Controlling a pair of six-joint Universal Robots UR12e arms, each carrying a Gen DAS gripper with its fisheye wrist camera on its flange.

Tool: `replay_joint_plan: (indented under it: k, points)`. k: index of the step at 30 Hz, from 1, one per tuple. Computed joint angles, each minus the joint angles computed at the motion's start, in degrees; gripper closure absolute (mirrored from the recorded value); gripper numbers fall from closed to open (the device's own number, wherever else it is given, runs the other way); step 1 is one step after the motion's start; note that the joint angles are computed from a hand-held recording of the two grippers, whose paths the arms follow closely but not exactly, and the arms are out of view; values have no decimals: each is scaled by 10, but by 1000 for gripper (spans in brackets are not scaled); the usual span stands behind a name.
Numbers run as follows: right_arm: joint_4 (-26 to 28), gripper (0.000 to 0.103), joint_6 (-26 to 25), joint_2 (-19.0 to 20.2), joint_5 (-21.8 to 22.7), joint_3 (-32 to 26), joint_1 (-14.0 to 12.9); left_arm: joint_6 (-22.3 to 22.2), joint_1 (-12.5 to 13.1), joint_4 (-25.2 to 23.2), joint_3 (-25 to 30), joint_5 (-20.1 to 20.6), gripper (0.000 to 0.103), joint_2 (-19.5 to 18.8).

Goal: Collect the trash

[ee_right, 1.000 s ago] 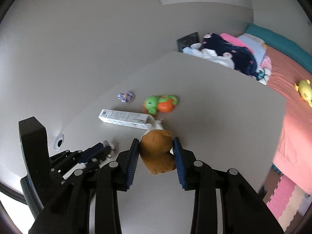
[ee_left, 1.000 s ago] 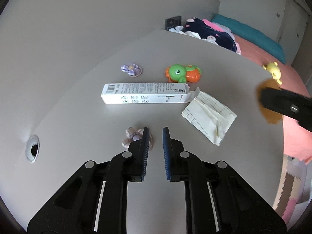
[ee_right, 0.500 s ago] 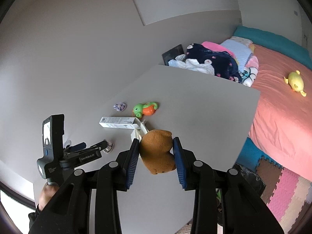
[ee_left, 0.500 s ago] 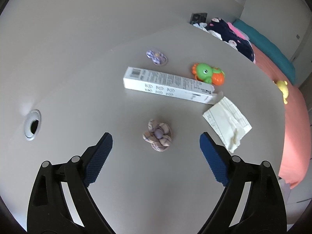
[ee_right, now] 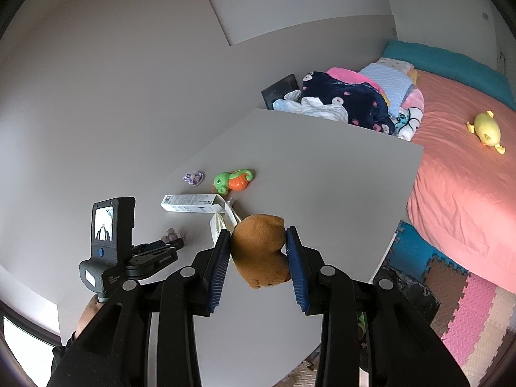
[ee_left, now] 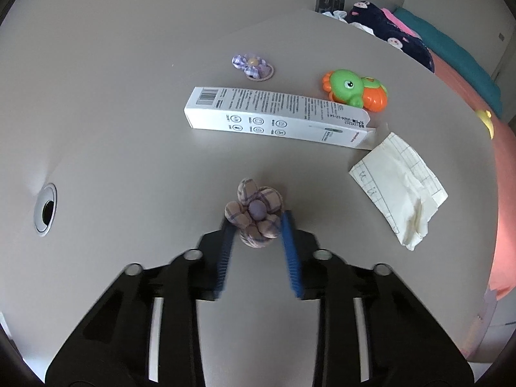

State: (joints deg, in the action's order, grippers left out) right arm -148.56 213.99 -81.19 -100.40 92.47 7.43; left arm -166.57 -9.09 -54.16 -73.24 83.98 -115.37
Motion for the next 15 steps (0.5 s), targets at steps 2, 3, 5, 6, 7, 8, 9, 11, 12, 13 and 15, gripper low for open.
replay_joint_plan:
  k: [2, 3, 5, 6, 7, 8, 9, 11, 12, 13, 15]
  points:
    - [-5, 66, 2, -4, 3, 6, -2, 3, -2, 6, -2, 2, 85, 1]
    - [-6, 66, 2, -6, 3, 9, -3, 1, -3, 8, -2, 3, 86, 0]
    - [-11, 66, 4, -12, 4, 15, -6, -5, -2, 8, -6, -9, 87, 4]
    - [-13, 66, 5, -14, 4, 18, -7, -4, -2, 8, -7, -14, 87, 7]
    - [-14, 66, 6, -18, 2, 22, -8, 0, -4, 12, -11, -17, 87, 11]
    - [-16, 66, 6, -20, 2, 26, -9, 7, -5, 16, -17, -19, 87, 17]
    - [-19, 66, 8, -24, 2, 30, -11, 13, -6, 18, -22, -22, 87, 22]
    - [-26, 66, 11, -31, 2, 38, -14, 24, -10, 26, -31, -27, 87, 32]
    - [-28, 66, 13, -34, 1, 42, -15, 28, -12, 30, -37, -30, 87, 38]
    - [-31, 66, 15, -39, -1, 48, -17, 33, -15, 36, -45, -34, 87, 45]
    - [-35, 66, 17, -48, -3, 58, -19, 44, -21, 49, -58, -40, 87, 56]
